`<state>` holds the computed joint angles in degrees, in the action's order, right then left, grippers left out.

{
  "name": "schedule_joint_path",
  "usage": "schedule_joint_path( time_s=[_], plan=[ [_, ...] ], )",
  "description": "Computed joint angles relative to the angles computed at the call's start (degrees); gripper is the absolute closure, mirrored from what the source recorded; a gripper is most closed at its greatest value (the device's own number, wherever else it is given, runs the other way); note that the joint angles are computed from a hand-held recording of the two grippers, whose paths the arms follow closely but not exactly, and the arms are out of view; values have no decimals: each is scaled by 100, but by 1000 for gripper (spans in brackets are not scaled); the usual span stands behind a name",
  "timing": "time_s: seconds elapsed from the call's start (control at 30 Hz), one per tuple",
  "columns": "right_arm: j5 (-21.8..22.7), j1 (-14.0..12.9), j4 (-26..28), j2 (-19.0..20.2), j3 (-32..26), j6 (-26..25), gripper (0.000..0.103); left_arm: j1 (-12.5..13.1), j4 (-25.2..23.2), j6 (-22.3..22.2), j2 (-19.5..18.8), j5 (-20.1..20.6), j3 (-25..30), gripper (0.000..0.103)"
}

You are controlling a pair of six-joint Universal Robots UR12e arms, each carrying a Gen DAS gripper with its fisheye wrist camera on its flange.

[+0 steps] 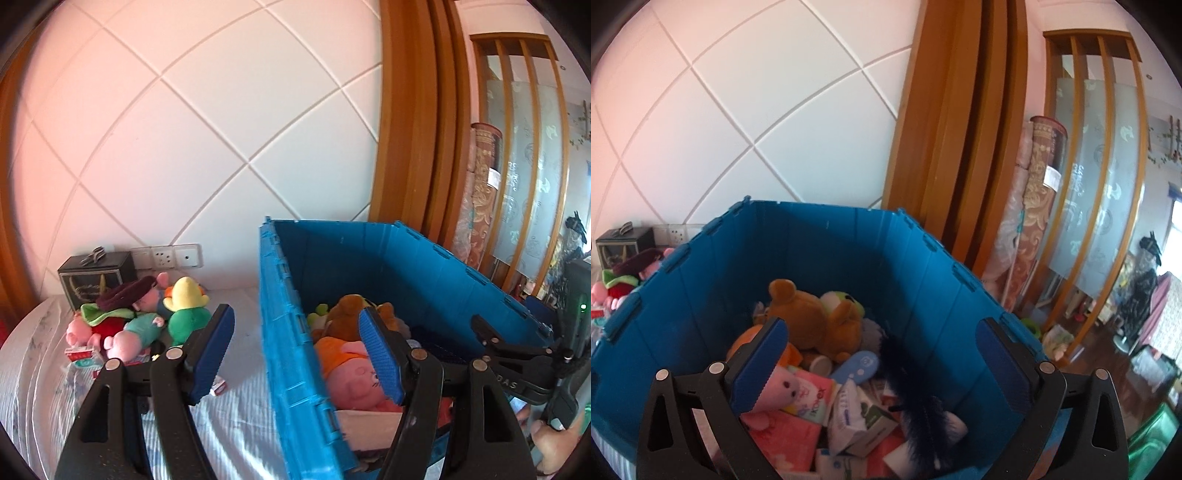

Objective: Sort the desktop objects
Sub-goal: 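Move both open tools back over the remaining pile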

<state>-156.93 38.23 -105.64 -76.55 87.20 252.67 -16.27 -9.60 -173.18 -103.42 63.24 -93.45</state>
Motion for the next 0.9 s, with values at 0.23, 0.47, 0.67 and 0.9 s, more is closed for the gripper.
schedule_joint_path(
  time_s=[0.23,0.47,0.67,0.9],
  plan=[
    [-240,213,542,400,-647,168,0,363,-99,93,37,-92,-100,34],
    [-471,450,-761,832,-1087,-793,0,874,-164,262,5,104,-218,34],
    [-187,514,-2364,1459,-1701,-2265,0,1278,-526,563,-124,419,-197,34],
    [699,441,-3351,2150,-2507,-3449,0,1582,-925,585,-410,964,-60,34]
  ],
)
